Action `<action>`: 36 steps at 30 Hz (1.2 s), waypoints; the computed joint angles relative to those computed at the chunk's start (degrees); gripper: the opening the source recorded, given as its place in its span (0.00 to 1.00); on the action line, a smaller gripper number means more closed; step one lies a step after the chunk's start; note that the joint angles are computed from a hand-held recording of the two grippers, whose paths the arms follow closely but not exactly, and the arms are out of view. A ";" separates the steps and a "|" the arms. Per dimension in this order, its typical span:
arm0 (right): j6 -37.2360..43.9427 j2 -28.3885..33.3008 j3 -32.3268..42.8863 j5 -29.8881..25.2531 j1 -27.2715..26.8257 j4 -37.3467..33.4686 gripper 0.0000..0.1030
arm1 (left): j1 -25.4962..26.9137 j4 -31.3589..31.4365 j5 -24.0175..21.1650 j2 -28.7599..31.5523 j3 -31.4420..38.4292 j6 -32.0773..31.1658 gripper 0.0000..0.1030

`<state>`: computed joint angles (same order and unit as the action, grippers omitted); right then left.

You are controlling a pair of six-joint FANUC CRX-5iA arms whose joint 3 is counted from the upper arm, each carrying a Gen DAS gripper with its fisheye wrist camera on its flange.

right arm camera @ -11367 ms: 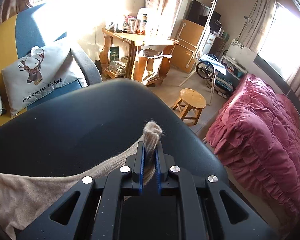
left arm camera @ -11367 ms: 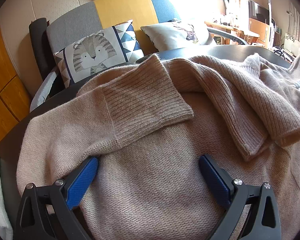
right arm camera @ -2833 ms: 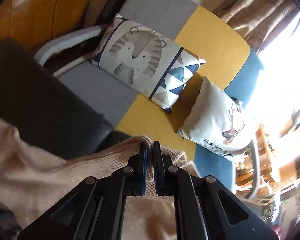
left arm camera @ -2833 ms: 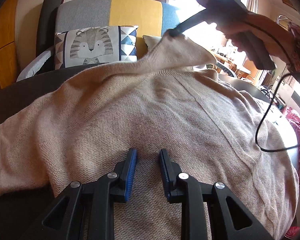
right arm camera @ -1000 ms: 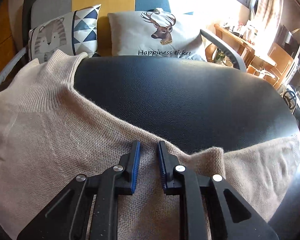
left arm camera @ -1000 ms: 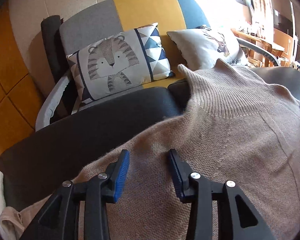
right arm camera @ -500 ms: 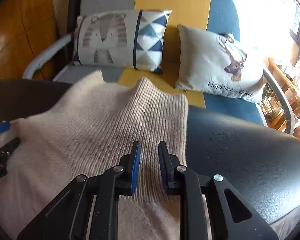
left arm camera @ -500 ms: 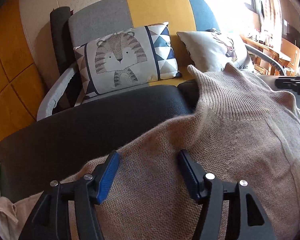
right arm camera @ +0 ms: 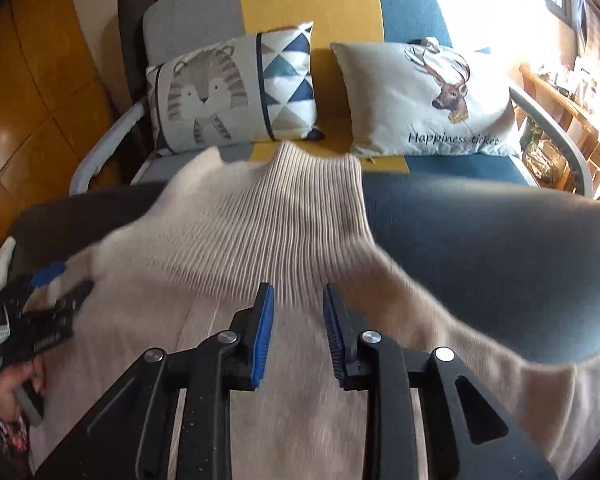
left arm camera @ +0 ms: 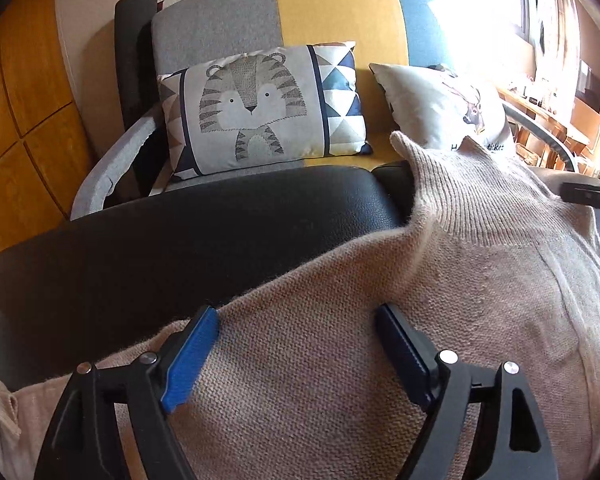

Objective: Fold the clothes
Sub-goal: 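Release the sweater and smooth the sleeve flat with the right tool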

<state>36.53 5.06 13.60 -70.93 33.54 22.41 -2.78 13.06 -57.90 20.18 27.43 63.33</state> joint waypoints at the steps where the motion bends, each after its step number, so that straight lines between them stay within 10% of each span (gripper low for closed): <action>1: -0.65 -1.63 -1.69 -1.35 1.62 0.20 0.31 | -0.03 -0.11 -0.19 0.03 0.20 -0.04 0.83; 11: -27.57 -23.07 -25.60 -18.57 6.71 15.34 0.31 | 2.53 12.63 1.13 -11.50 -14.31 -11.89 0.69; 21: -17.23 -26.09 -27.66 -21.60 -6.62 7.07 0.38 | -1.04 2.95 -2.05 -11.33 -13.50 -5.73 0.77; 23: -20.12 -27.51 -29.38 -23.59 -6.53 8.28 0.54 | -1.32 2.26 -1.85 -11.33 -13.49 -5.32 0.81; 28: -27.05 -32.77 -33.75 -26.64 -6.23 10.22 0.57 | -1.72 1.29 -0.75 -11.39 -13.87 -5.47 0.85; 31: -26.57 -34.14 -33.36 -27.48 -3.28 10.57 0.57 | -2.17 0.32 -0.53 -11.16 -13.51 -5.53 0.88; 36: -38.87 -41.85 -35.65 -26.94 18.49 15.14 0.58 | -2.26 0.03 -0.92 -10.95 -13.05 -5.87 0.88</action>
<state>-2.34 -36.79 -22.04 -97.87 52.03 37.56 -5.03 13.10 -58.82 9.23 14.39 57.47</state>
